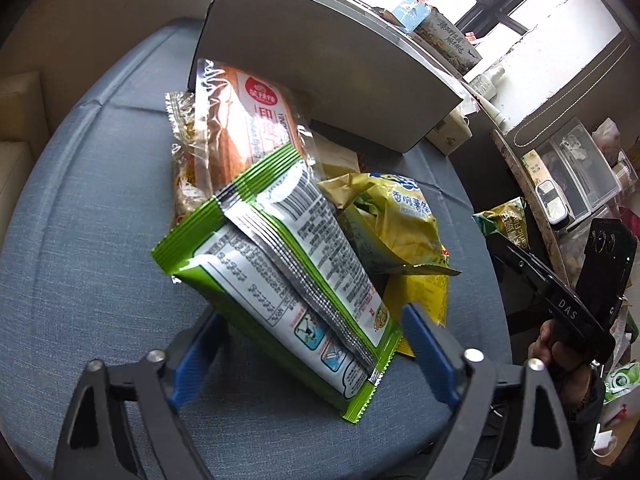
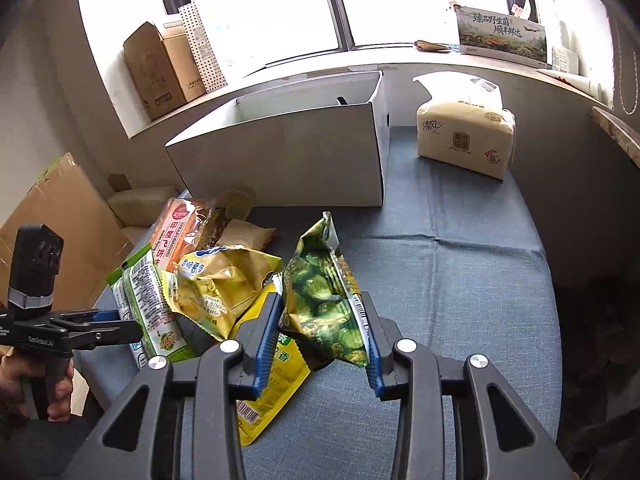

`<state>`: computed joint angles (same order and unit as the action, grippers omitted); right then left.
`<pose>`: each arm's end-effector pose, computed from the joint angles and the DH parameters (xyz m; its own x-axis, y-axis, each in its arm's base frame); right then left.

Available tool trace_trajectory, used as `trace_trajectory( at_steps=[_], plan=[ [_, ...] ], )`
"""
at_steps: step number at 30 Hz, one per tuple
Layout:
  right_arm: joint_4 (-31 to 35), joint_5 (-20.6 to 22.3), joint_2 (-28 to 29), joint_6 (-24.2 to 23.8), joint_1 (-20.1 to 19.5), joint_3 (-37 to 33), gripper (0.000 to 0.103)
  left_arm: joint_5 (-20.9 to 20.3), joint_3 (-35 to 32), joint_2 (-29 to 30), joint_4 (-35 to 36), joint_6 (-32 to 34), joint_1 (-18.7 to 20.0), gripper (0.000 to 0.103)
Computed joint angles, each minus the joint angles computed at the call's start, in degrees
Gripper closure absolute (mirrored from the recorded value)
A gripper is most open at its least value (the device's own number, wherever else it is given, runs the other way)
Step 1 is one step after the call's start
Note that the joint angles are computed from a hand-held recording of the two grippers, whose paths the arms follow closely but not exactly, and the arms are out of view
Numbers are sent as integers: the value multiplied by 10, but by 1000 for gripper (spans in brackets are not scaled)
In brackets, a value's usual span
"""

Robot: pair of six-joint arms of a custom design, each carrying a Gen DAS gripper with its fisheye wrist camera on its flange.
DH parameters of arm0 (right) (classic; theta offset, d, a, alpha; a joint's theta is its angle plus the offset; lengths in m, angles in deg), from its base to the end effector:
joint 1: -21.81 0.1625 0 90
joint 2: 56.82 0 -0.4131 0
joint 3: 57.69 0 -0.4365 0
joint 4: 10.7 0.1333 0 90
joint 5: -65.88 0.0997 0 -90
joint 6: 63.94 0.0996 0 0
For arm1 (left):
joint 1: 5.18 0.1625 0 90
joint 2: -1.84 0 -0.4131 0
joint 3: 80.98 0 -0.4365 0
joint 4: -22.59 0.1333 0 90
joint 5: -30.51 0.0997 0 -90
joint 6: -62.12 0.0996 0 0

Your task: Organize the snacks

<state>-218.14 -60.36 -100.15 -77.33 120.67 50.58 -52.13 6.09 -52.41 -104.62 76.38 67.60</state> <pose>0.1675 -0.5911 0.0808 -0.8238 0.1907 0.5338 -0.2925 0.6637 -0.6884 -0.0722 -0.7263 0.1703 -0.8482 0.5101 -0.1426 0.5201 0.8530 -0.0427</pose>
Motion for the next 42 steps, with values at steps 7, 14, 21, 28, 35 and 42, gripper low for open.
trace_trajectory(
  at_steps=[7,14,21,28,35,42],
  plan=[
    [5,10,-2,11,0,7,62,-55,4,-11,-2,20,7,74],
    [-11,22,-5,15,5,16,62,-48,39,-52,-66,90,-19,89],
    [-35,10,0,-5,28,7,62,-42,56,-81,-124,138,-44,89],
    [-33,-8,9,-54,48,-60,62,-52,1,-48,-204,191,-65,89],
    [13,11,33,-99,49,-183,62,-56,-163,71,-233,195,-82,89],
    [98,-5,82,-93,30,-332,62,-10,-369,218,-170,142,-94,89]
  ],
)
